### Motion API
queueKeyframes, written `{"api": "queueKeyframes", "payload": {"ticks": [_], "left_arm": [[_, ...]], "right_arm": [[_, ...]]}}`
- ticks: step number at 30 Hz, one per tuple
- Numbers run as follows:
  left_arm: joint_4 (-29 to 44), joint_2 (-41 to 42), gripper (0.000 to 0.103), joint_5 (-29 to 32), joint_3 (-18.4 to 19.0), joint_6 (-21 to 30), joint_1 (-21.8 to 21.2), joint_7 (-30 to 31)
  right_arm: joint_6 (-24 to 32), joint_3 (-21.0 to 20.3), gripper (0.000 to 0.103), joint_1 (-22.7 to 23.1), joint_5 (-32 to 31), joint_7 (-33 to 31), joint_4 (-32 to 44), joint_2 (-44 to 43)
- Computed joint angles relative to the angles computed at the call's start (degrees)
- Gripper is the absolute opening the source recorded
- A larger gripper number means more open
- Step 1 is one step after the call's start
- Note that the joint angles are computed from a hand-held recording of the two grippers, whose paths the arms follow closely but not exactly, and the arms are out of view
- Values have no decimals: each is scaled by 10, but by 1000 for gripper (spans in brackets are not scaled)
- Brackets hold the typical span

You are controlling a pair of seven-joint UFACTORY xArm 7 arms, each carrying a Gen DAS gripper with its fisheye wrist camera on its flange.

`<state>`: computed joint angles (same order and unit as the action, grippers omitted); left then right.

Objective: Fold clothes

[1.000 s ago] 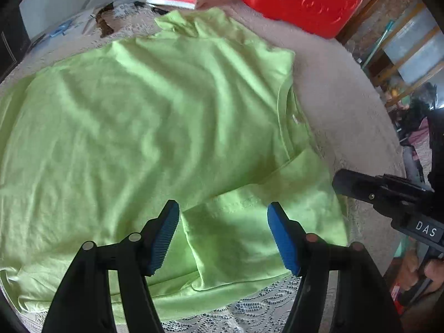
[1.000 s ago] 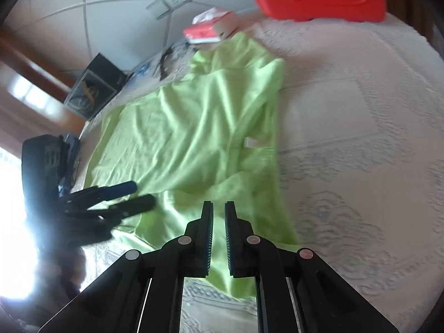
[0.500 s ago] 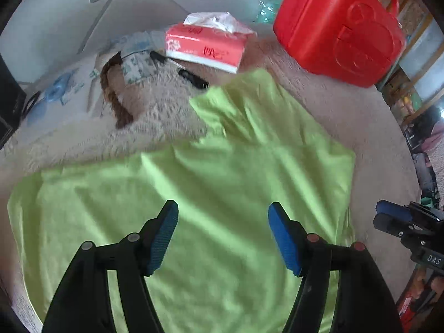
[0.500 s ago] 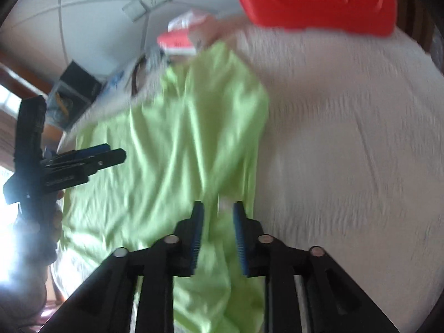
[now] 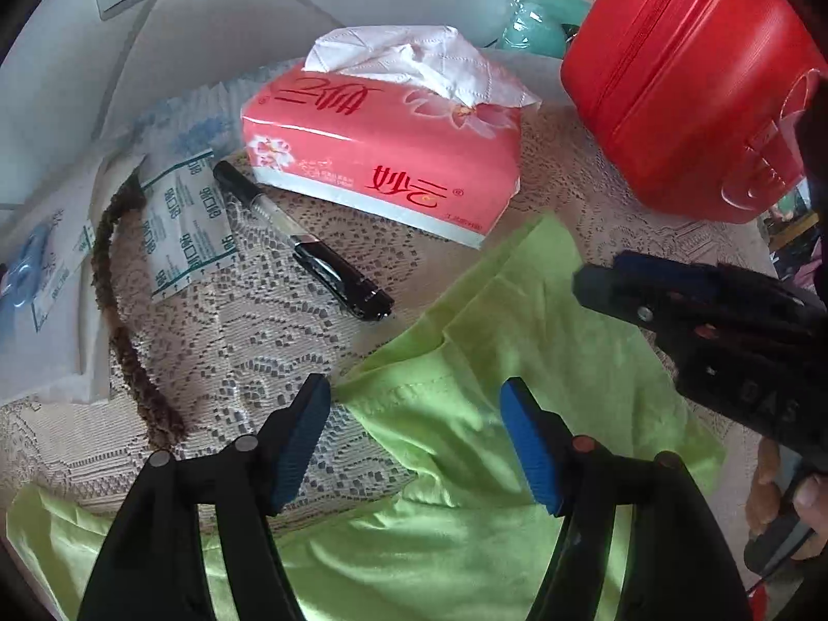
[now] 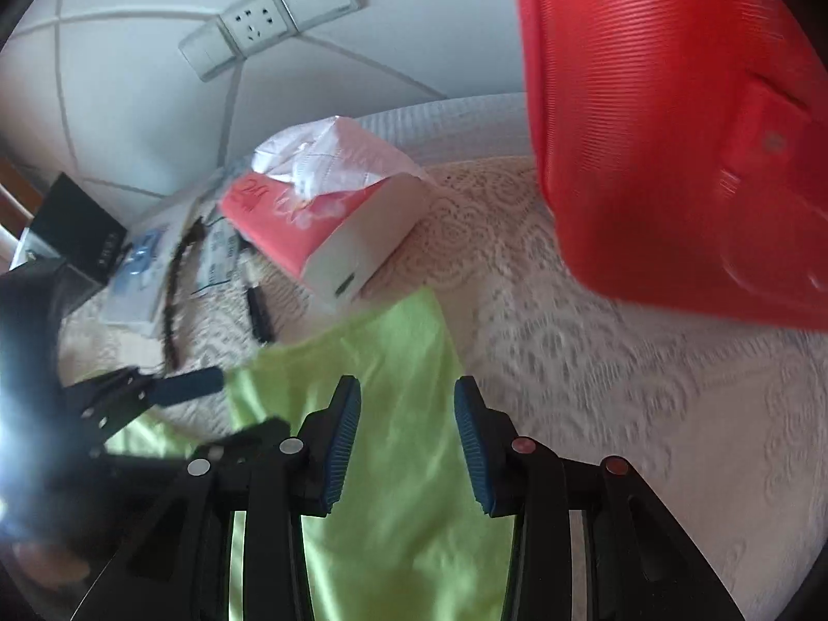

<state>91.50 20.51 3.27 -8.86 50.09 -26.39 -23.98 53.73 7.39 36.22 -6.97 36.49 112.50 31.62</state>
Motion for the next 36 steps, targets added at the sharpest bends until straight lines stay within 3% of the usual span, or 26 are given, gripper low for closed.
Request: {"api": "queueKeyframes", "payload": {"ticks": [3,5,7,8,9,10,11,16,23,26,28,29,31,32,33,36], "left_arm": [[1,4,67,25,5,-1,-10,-6],[-3,2,65,40,8,-4,-16,-10],[-5,1,53,64,13,-1,-23,-20],[-7,-1,39,61,12,-4,-20,-19],[-7,-2,24,48,8,-5,-14,-15],[-9,-5,20,42,6,-7,-11,-13],[-13,-9,16,41,5,-12,-10,-13],[-42,-40,16,44,3,-44,-9,-15],[-160,-144,16,143,-7,-101,-24,-62],[-226,-207,16,72,-25,-91,-11,-11],[-241,-228,17,-10,-28,-62,-2,33],[-246,-237,23,-54,-27,-47,1,50],[-236,-229,50,-86,-26,-36,10,54],[-223,-221,70,-79,-28,-35,13,48],[-208,-212,78,-69,-29,-37,15,43],[-142,-161,78,-66,-33,-25,15,53]], "right_arm": [[28,-9,38,9,-16,-14,74,55],[29,-12,46,10,-13,-22,99,76],[17,-14,48,12,-12,-30,100,79],[31,-19,44,18,-20,-35,112,85],[40,-20,17,20,-21,-42,116,86],[31,-12,4,13,-8,-50,99,76],[21,-3,4,3,8,-58,79,64],[-83,7,4,-11,12,-73,-75,-48],[-183,42,5,-24,-13,-124,-265,-212],[-202,64,5,-26,-4,-150,-336,-265],[-204,79,7,-29,41,-190,-380,-296],[-190,84,9,-29,69,-207,-392,-305],[-161,89,21,-29,114,-228,-415,-324],[-156,88,22,-31,128,-220,-427,-332],[-152,87,22,-33,142,-211,-438,-340],[-164,82,22,-43,176,-162,-464,-357]]}}
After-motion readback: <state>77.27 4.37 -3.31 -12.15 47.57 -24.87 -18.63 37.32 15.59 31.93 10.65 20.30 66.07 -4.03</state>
